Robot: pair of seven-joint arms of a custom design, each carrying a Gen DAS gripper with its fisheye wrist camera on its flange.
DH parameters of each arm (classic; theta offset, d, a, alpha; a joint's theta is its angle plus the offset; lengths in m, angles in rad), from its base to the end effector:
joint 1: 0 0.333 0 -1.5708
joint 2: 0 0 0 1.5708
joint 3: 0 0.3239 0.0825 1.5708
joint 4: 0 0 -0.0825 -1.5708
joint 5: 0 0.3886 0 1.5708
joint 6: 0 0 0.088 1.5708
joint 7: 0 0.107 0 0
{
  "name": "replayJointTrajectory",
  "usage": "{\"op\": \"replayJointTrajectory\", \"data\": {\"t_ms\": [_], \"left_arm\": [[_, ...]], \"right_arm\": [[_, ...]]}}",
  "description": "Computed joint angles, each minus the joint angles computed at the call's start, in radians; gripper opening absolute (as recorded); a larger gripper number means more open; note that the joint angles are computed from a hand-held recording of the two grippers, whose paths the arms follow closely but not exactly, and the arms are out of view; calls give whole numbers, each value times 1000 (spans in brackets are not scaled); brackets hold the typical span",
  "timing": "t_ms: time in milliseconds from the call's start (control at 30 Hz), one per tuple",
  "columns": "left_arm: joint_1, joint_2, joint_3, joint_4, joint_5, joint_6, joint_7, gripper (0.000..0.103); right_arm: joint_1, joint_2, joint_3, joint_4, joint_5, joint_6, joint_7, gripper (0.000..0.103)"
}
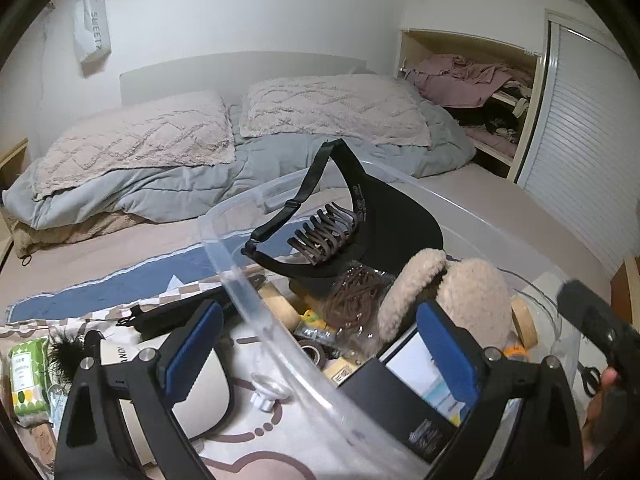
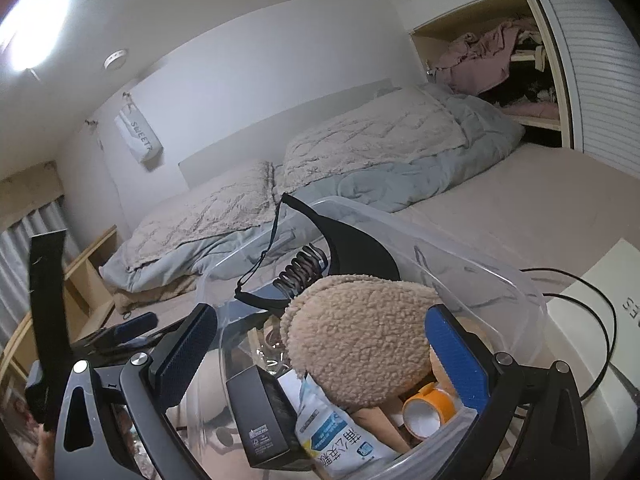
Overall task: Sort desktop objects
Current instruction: 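Lower the claw clip into the box and open the left tool, then withdraw both tools from the box back toward the remaining items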
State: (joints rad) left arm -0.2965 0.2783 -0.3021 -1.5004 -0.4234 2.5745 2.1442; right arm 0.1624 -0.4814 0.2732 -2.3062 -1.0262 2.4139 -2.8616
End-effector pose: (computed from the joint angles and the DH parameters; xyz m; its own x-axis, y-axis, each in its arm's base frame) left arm 0.5992 -0.3630 0.6157 -0.7772 -0.6259 0.0641 -0.4314 0.4559 -0.7785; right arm 0.4091 0.2065 0.5945 -0.5100 -0.7840 -0.3541 -0.2398 0.5249 -0.8167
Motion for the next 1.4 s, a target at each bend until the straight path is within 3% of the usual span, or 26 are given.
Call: {"op": "replayJointTrajectory", "data": {"t_ms": [300,633,900,1200,1400], "left_arm": [[48,-81,3,-136,-119,84,88,98],[93,-125,28,-192,-201,155,142,103],[137,-150,54,-207,-254,181,187,103],[189,-212,91,-278,-371,267,306,103],[212,-237,125,-322,-368,316,316,103]], "right_arm": [[23,39,5,29,12,-45,-42,103],[48,68,22,65,-32,-141,-29,103],[78,94,15,91,-93,-121,-41,103],[104,150,17,146,-241,3,-15,103],[136,215,14,208,-295,43,-19,103]]}}
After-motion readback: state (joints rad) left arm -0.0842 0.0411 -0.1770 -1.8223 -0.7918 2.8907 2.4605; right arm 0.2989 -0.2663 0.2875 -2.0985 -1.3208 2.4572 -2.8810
